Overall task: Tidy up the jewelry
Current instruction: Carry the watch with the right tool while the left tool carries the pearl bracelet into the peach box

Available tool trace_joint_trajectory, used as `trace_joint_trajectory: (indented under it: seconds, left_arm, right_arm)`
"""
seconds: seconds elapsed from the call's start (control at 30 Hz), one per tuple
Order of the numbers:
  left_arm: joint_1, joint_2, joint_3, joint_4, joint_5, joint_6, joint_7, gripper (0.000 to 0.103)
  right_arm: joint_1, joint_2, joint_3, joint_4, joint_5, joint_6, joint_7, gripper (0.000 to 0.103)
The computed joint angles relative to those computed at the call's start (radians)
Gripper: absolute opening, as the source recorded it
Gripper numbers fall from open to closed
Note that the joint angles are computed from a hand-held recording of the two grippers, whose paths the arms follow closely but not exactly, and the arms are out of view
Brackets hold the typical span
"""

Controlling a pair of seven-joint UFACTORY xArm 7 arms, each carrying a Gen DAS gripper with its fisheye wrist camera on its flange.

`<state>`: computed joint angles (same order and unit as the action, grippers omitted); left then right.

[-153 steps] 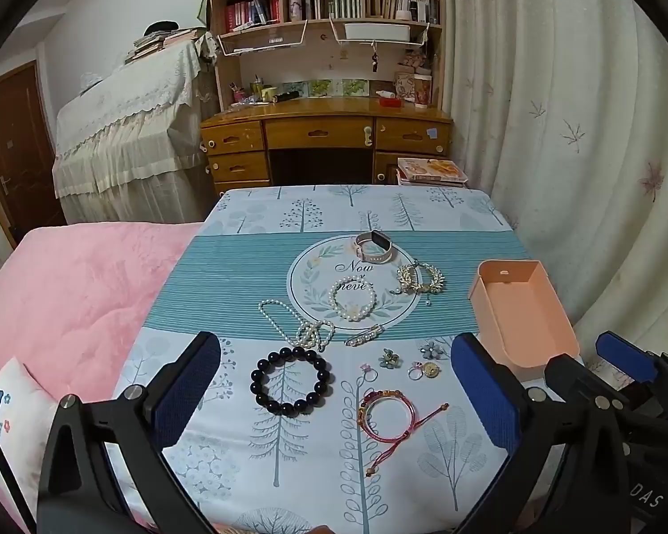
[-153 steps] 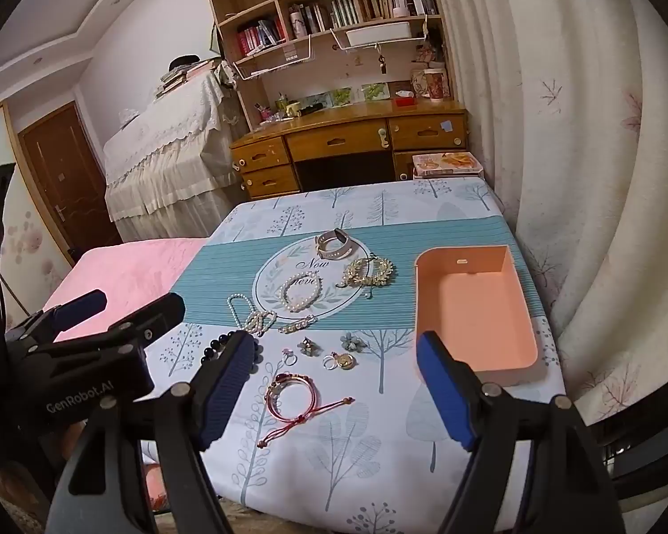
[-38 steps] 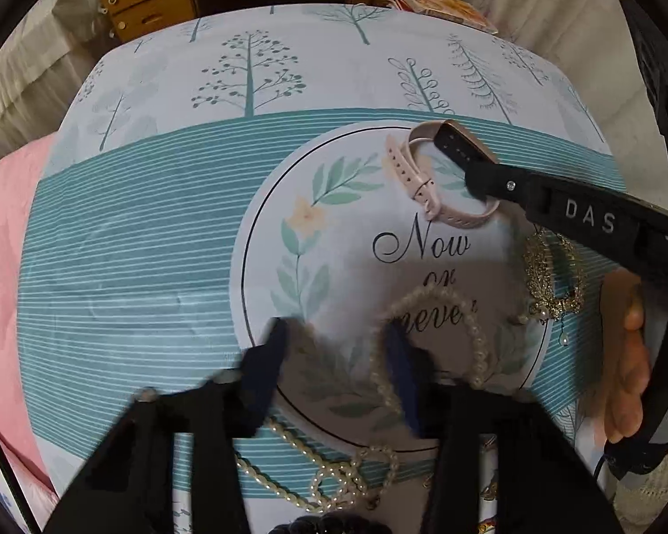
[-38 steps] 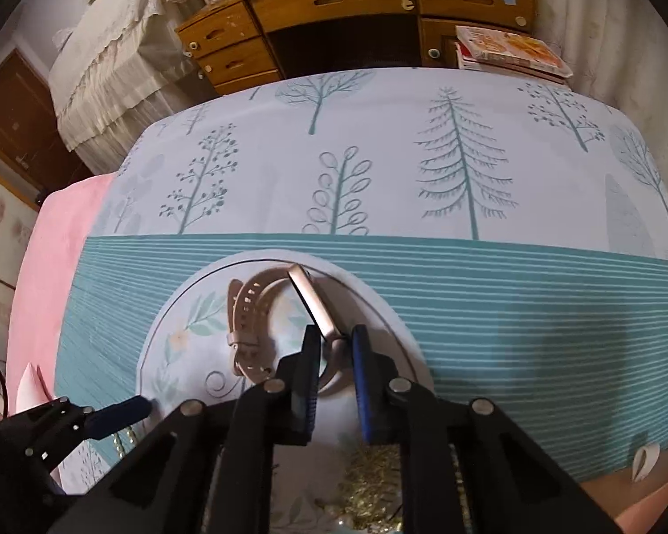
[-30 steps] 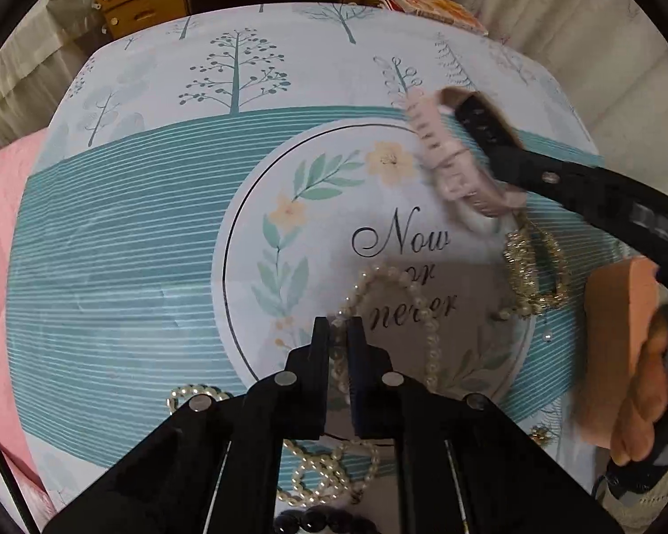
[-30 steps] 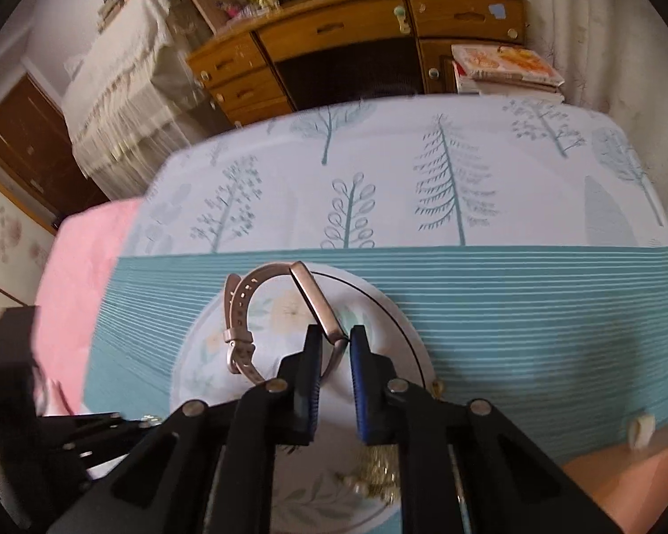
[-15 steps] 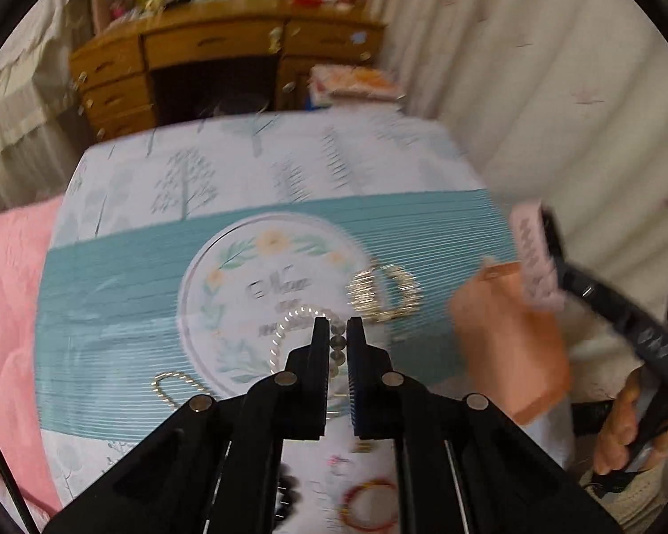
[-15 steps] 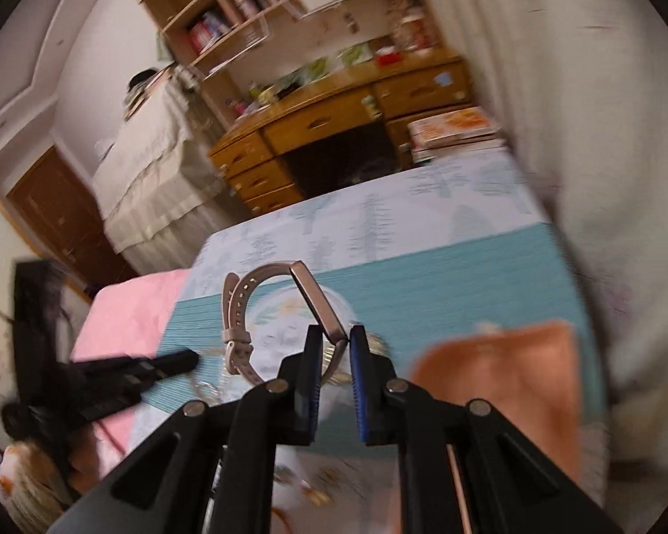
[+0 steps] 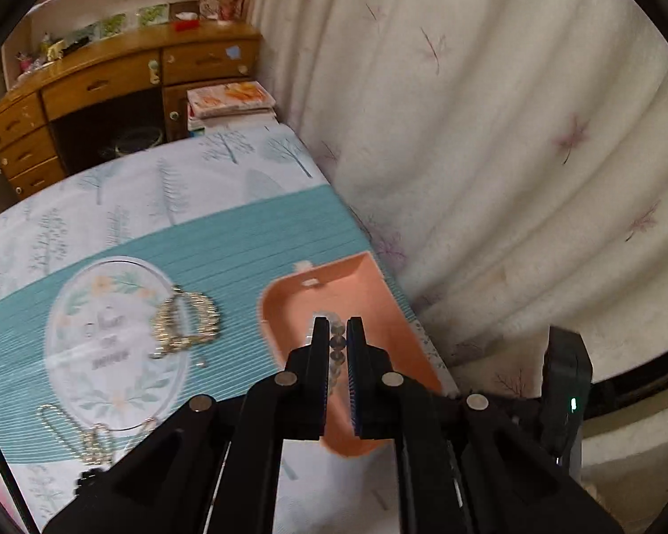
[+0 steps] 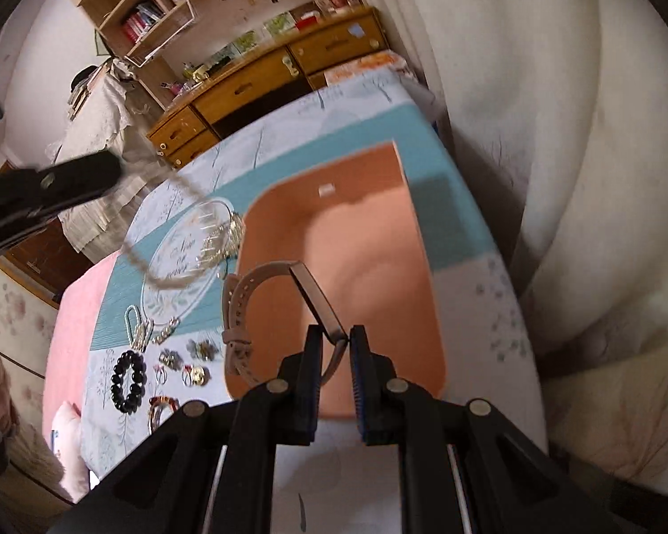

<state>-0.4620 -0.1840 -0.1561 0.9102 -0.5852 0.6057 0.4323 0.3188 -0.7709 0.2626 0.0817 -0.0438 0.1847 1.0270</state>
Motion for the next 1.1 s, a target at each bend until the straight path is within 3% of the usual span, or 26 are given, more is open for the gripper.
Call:
trace_joint_trajectory:
  seconds: [0.13,0.27,0.3,0.4,0.47,0.53,0.57,0.63,0.7,0.9,1.1]
  left_arm:
    - [-0.014,0.092,-0.032,0.032,0.009,-0.027,-0.054,0.005]
    - [-0.01,0.185,-0.06,0.034,0.084,-0.083,-0.144,0.006]
    - [-0.01,0.206,-0.066,0.028,0.144,-0.11,-0.197,0.008]
    - [-0.038,0.241,-0.053,-0.011,0.344,-0.2,-0.36,0.031]
    - [-0.02,0.227,-0.08,-0.047,0.377,-0.26,-0.383,0.039]
    - [-0.022,0.215,-0.087,-0.07,0.383,-0.277,-0.387,0.056]
    - [-0.004,0.211,-0.107,-0.079,0.407,-0.284,-0.409,0.058]
    - [-0.029,0.202,-0.084,-0.098,0.528,-0.298,-0.503,0.059]
    - [-0.026,0.195,-0.084,-0.113,0.555,-0.312,-0.514,0.059]
    - [-0.018,0.15,-0.076,-0.146,0.44,-0.304,-0.442,0.059]
    - [-0.009,0.11,-0.071,-0.192,0.475,-0.31,-0.473,0.059]
  right_arm:
    - [0.016,0.014,0.003,-0.016,0.009,-0.028,0.019,0.013]
    - [-0.012,-0.036,0.092,-0.023,-0.014,0.014,0.101,0.014]
    - [-0.017,-0.04,0.1,-0.024,-0.023,0.016,0.113,0.014]
    - [-0.015,-0.036,0.1,-0.027,-0.044,-0.004,0.131,0.018]
    - [-0.01,-0.029,0.087,-0.026,-0.051,-0.008,0.13,0.02]
    - [-0.009,-0.016,0.085,-0.02,-0.06,-0.013,0.126,0.021]
    - [-0.012,-0.005,0.087,-0.013,-0.067,-0.014,0.122,0.022]
    - [-0.017,0.013,0.093,-0.002,-0.077,-0.015,0.117,0.022]
    - [-0.017,0.016,0.093,0.0,-0.08,-0.016,0.116,0.022]
    - [0.007,0.062,0.057,0.007,-0.07,-0.063,0.085,0.022]
    - [0.02,0.095,0.069,0.031,-0.059,-0.06,0.072,0.022]
